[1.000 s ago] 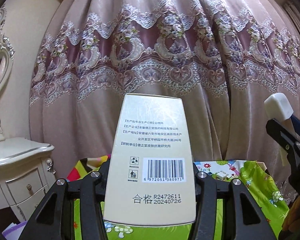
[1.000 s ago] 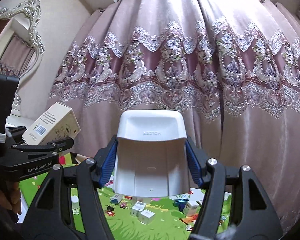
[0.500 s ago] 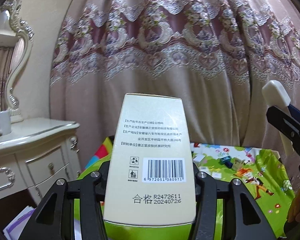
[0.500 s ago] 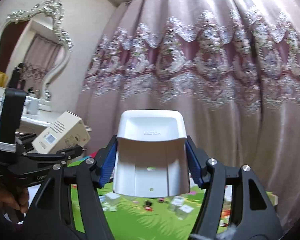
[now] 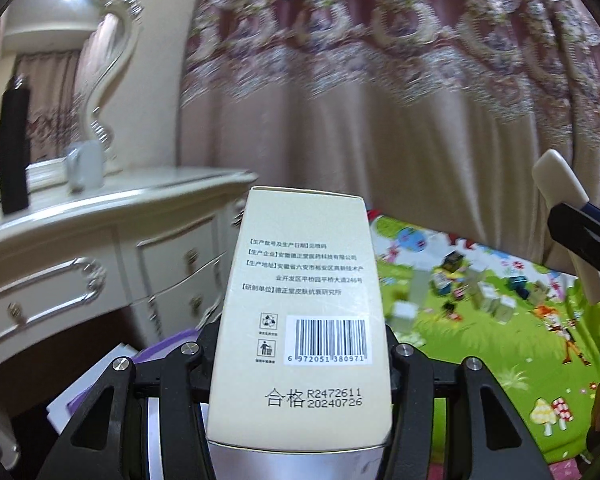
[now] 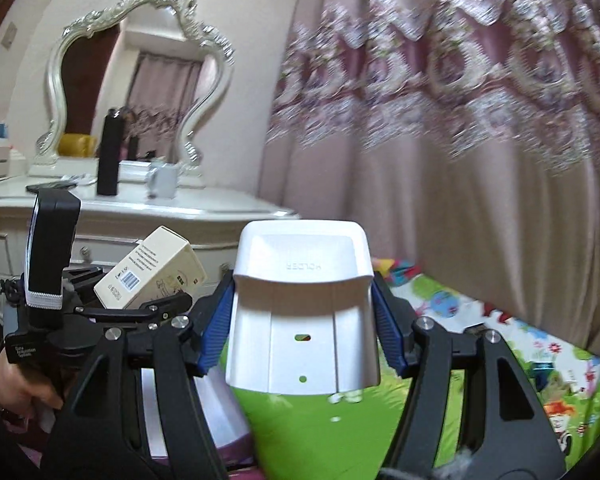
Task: Organize rigid objects
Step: 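Lift both held items and carry them over the purple-rimmed storage box, then open both tools to drop the cream box and white piece into the storage box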
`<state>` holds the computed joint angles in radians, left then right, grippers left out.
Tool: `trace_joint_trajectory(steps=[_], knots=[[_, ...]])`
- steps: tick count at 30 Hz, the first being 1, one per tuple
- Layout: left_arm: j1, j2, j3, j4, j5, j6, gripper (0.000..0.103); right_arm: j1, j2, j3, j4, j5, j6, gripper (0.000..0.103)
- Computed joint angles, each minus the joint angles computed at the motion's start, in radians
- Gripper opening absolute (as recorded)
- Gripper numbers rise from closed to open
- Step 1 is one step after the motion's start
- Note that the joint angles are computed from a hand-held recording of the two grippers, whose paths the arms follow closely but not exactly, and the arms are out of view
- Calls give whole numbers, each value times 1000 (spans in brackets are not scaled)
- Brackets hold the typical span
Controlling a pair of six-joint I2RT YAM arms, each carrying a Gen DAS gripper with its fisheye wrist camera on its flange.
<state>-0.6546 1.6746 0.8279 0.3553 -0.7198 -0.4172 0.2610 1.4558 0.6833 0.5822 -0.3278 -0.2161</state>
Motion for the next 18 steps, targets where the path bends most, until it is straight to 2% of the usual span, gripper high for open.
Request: trace_joint_trajectory(steps=[3,6,13,18], knots=[[24,-16,-49,-37,2,-56,52,36,48,48,-64,-14,-25,67],[63,-13,-79,-96,46,-126,52,77,116,115,-154,-21,-59,67],[155,39,-105,-224,164,-244,52,174,397,401,-511,-13,-122,67],[222,96,-124,-244,258,-281,52,227,566,539,-663,28,-169,67]])
